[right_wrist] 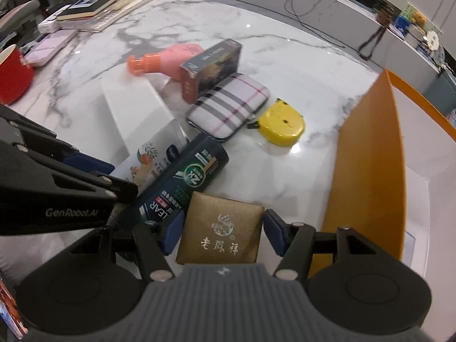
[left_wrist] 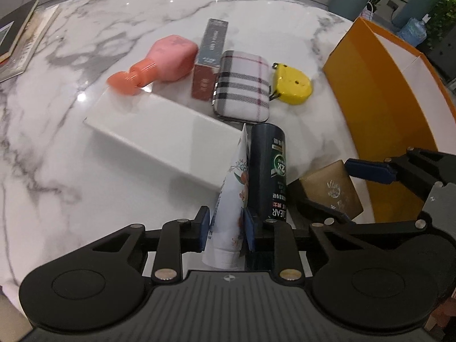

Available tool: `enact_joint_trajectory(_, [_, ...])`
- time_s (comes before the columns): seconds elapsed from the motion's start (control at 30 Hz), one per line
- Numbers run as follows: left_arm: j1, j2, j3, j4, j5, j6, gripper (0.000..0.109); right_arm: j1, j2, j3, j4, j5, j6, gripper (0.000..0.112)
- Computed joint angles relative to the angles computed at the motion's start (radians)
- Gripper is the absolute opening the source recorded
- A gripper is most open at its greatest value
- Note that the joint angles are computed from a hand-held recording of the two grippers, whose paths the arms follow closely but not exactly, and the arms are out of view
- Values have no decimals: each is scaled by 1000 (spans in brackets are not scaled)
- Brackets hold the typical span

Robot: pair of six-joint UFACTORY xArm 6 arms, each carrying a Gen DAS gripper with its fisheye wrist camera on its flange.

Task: Organize rigid objects
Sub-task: 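Grasp the white lotion tube with the left gripper while the right grasps the gold box, then carry the white tube and gold box over the orange box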

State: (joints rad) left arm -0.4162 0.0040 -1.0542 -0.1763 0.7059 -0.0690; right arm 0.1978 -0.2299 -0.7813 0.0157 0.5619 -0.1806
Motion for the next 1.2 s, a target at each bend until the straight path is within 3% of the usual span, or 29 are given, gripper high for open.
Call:
enact_joint_trajectory(0.33, [-22, 41, -27, 61, -19, -26, 32, -60, 49, -68, 140, 98, -35, 66])
enact_joint_trajectory(0.73, [-25, 78, -30, 51, -50, -61, 30, -80, 97, -101, 201, 147, -32, 61])
enact_joint_trajectory(1.2, [-54, -16, 7, 155, -89, -113, 25, -82, 14, -57, 210, 99, -79, 60])
